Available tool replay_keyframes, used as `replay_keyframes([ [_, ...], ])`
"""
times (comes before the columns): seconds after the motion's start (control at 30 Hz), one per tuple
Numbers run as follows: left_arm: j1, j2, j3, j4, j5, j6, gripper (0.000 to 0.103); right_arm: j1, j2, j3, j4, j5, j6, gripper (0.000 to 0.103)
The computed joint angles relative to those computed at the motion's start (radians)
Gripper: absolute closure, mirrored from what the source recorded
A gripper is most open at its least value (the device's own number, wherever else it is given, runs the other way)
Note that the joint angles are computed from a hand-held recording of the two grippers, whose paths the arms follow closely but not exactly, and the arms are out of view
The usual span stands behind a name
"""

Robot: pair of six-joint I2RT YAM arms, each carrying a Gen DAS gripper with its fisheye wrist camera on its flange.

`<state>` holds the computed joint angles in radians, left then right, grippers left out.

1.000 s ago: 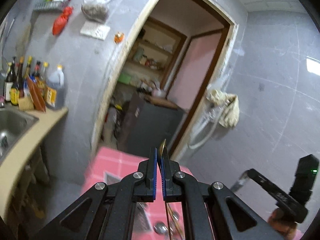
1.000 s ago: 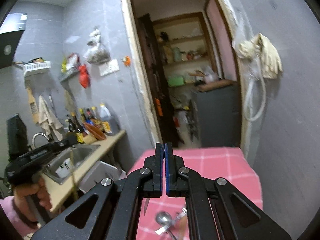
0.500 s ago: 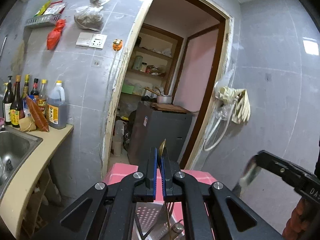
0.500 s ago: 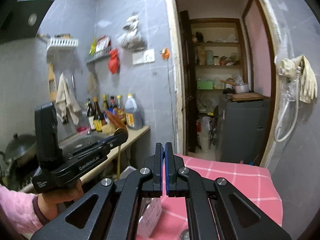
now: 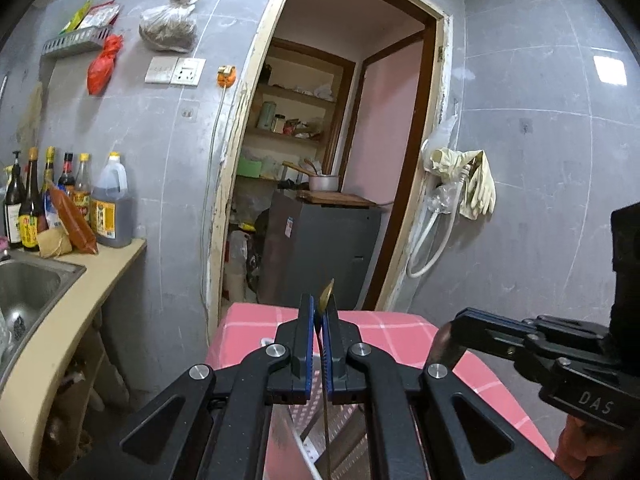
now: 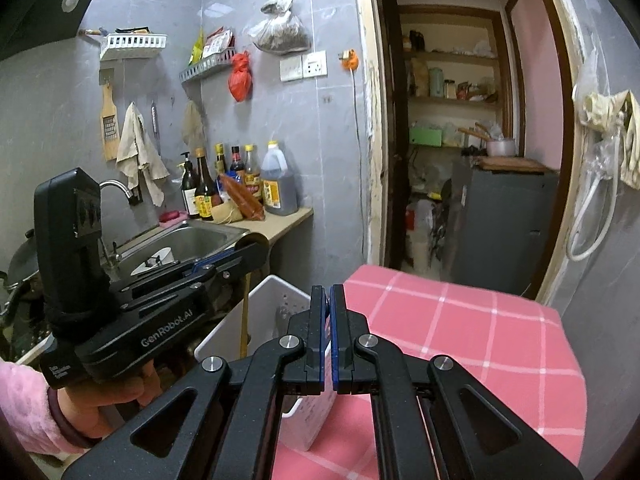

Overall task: Organize utensils
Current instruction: 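Carry both spoons over the white caddy and open both tools to drop them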

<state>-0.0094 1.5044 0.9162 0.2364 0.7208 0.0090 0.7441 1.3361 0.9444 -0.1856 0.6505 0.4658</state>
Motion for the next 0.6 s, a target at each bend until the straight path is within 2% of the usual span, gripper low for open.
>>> replay_keyframes([
  [0.3,0.052,0.014,0.025,-0.116,0.068,-0.009,0.098,-0.041,-0.002,-0.061,0.049,-0.102,0.059,0.1],
  [0.6,0.066,-0.004,0.008,-0.189,0.073,0.025,0.098,-0.039,-0.042,-0.112,0.061,-0.095,0.108,0.099],
])
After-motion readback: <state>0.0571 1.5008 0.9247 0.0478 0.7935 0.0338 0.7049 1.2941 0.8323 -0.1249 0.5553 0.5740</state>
